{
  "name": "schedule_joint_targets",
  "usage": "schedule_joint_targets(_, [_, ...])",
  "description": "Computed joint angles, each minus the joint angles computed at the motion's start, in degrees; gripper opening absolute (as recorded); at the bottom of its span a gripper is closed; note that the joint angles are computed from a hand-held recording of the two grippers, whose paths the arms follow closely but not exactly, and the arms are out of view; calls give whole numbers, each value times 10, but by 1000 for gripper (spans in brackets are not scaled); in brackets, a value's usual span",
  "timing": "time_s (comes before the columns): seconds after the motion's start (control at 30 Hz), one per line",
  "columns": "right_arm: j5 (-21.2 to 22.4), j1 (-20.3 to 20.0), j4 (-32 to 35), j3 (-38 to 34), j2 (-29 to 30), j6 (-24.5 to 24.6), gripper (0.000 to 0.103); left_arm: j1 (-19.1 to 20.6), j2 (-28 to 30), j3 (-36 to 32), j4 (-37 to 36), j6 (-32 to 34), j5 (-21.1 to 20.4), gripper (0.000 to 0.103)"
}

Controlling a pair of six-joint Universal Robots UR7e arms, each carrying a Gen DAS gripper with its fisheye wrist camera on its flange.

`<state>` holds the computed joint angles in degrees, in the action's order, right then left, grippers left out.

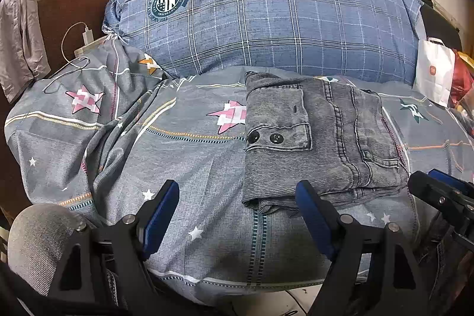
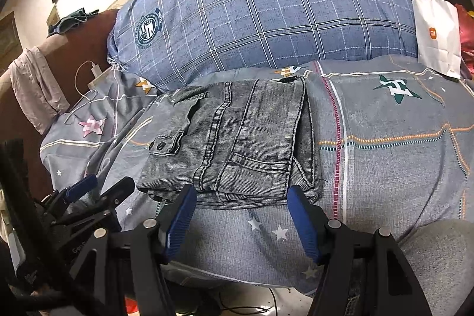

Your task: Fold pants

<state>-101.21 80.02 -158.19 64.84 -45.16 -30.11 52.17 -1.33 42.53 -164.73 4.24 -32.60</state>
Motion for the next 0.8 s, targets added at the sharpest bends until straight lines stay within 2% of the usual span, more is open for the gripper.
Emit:
schedule_joint_targets(0.33, [-11,4,-11,4,2,-11,67,-3,7,-5,-33,31,1,83])
schedule_joint_targets(0.57, [-15,5,-11,1,3,-13,67,-7,25,-29,-46,71,19,85])
schedule_joint_targets(0.7, [-16,4,-8,-2,5,-13,67,-7,22,-25,-50,66,13,85])
schedule_joint_targets(0.8, [-17,3,-5,-6,6,-11,67,-2,10,-16,-23,32,-1,85])
